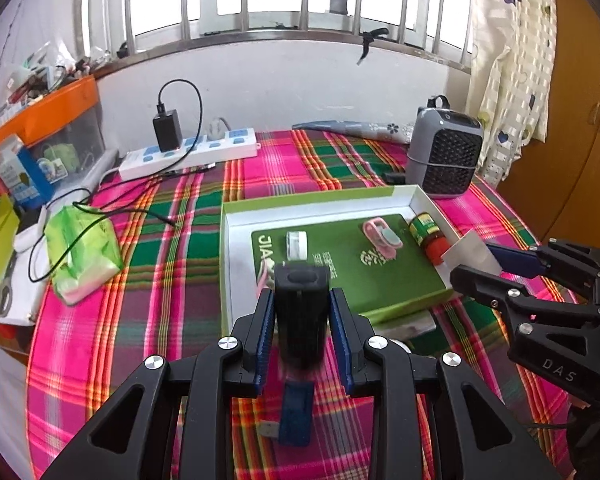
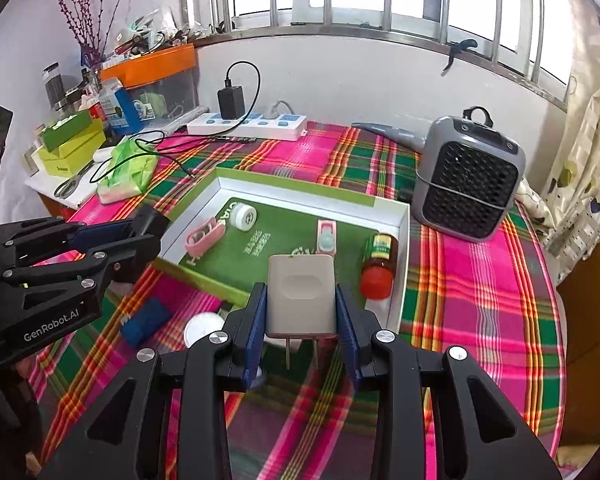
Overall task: Organize rigid objects
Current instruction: 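Carry the black device with the left tool while the right tool lowers the charger into the box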
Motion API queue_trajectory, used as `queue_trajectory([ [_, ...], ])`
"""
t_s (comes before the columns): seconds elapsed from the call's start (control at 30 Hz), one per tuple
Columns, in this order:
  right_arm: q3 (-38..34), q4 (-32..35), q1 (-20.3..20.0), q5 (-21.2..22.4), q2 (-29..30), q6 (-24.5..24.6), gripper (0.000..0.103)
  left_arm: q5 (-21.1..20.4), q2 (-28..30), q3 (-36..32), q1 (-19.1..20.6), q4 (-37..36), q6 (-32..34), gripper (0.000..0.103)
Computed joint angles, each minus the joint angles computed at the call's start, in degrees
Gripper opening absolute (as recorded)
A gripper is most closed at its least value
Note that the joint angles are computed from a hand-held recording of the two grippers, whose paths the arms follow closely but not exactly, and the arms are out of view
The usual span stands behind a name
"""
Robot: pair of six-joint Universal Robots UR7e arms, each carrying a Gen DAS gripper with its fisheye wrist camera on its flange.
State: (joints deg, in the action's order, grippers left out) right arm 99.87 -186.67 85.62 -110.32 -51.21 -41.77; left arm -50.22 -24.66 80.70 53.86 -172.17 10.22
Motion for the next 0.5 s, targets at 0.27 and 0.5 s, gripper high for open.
queue_trajectory([
  [0.27, -5.42, 4.40, 0.65, -0.29, 2.56, 1.08, 0.035, -0.47, 1.84, -4.14, 1.05, 1.45, 1.52, 0.026],
  [0.5, -9.07, 6.61, 0.89, -1.06, 4.88, 1.14, 0.035, -0.97, 3.16, -7.26, 1.79, 3.39, 1.53, 0.026],
])
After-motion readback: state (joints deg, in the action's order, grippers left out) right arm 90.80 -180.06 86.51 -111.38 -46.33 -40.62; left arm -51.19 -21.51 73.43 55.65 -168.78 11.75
